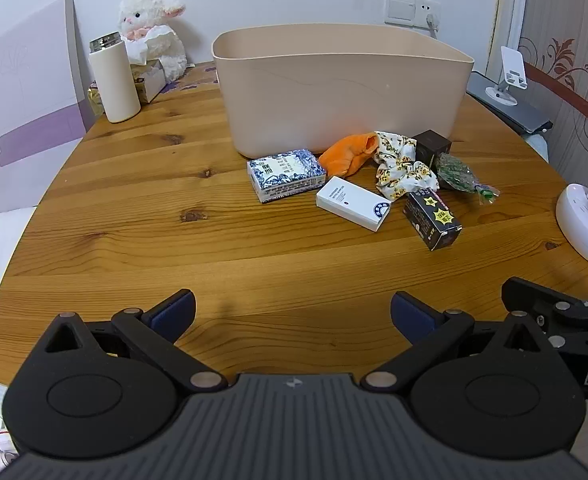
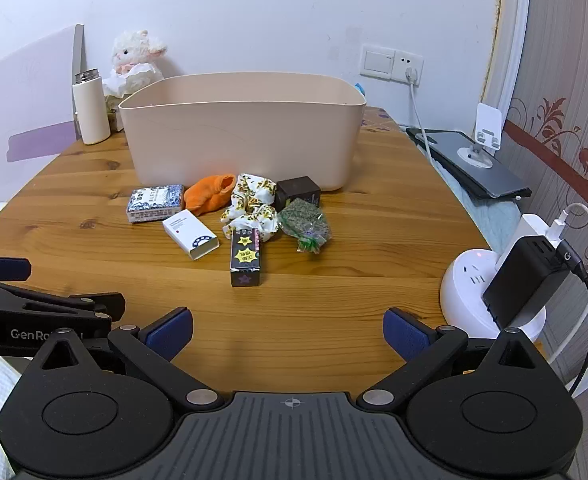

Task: Organize objects
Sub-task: 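Move both tools toward the objects in front of the beige basket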

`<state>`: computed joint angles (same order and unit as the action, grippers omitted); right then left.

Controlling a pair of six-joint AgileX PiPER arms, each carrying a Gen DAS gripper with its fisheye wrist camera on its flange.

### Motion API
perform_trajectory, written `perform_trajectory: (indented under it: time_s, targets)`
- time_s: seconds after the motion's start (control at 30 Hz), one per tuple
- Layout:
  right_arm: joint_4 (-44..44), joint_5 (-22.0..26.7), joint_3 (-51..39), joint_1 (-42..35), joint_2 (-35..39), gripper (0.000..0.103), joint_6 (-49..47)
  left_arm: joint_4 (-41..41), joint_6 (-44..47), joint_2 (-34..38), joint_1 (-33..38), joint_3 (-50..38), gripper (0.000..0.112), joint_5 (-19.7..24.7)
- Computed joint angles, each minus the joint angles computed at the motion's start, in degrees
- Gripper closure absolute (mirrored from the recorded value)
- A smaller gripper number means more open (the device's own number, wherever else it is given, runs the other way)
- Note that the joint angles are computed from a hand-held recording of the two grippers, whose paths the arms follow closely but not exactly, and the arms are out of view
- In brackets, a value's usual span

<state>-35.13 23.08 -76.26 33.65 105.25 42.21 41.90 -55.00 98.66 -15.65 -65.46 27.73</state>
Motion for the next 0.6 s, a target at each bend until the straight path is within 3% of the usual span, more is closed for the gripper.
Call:
perform_trajectory:
  time_s: [0.6]
  targets:
    - [2.13, 0.7, -2.57, -0.59, 2.09, 0.0, -2.12, -5.73, 5.64, 2.3, 1.78, -2.45, 0.009, -0.39]
